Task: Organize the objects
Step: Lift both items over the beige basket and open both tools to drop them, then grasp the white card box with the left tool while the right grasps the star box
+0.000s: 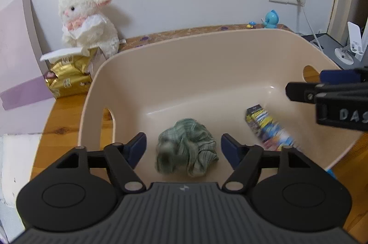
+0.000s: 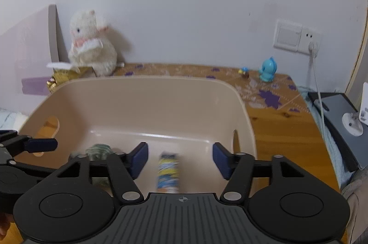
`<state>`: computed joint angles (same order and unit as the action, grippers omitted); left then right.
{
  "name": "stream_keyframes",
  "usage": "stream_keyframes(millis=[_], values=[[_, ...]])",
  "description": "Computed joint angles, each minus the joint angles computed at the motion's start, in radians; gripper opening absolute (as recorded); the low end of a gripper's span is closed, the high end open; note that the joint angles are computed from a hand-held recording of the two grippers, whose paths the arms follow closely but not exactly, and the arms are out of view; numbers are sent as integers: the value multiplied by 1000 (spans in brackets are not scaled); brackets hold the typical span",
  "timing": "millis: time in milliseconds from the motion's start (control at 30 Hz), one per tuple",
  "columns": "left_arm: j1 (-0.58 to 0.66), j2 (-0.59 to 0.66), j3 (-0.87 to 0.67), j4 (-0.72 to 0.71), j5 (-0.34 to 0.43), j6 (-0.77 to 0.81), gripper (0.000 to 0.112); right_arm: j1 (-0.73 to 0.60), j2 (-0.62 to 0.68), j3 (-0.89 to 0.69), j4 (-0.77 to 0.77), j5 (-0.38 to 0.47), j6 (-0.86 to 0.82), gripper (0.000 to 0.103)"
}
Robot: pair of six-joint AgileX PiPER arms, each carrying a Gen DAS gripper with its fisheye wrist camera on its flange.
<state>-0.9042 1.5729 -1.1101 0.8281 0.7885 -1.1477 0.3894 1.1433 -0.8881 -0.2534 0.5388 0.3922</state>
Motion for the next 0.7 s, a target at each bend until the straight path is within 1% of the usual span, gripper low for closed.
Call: stream_keyframes(millis=[67,100,133,167,233,333,433,533,633,700], values=[[-19,-26,19,45,13,-41,84,-4,-38,0,15,12,-20,78],[-25,-42,30,55,14,-56,85,-1,-59,2,11,18,-19,79],[-29,-61,40,60,14,-68,86,6,-80,2,0,26,-11,82],[-34,-80,50,64,15,-77,88,16,-98,2,-21,36,8,88],[-40,-112,63,54,18,-63,89,41,-134,3,-60,56,45,95],[-78,-156,94,94,65,-93,89,82,-188,9,-97,85,73,98],[-123,-207,133,127,109,-134,90,170,-227,17,-230,141,202,100],[-176,-262,176,155,160,-178,91,260,-270,37,-329,196,310,102],[-246,-305,217,188,237,-225,91,385,-308,58,-439,278,433,103],[-285,-333,244,194,275,-247,91,498,-329,74,-524,357,530,103]])
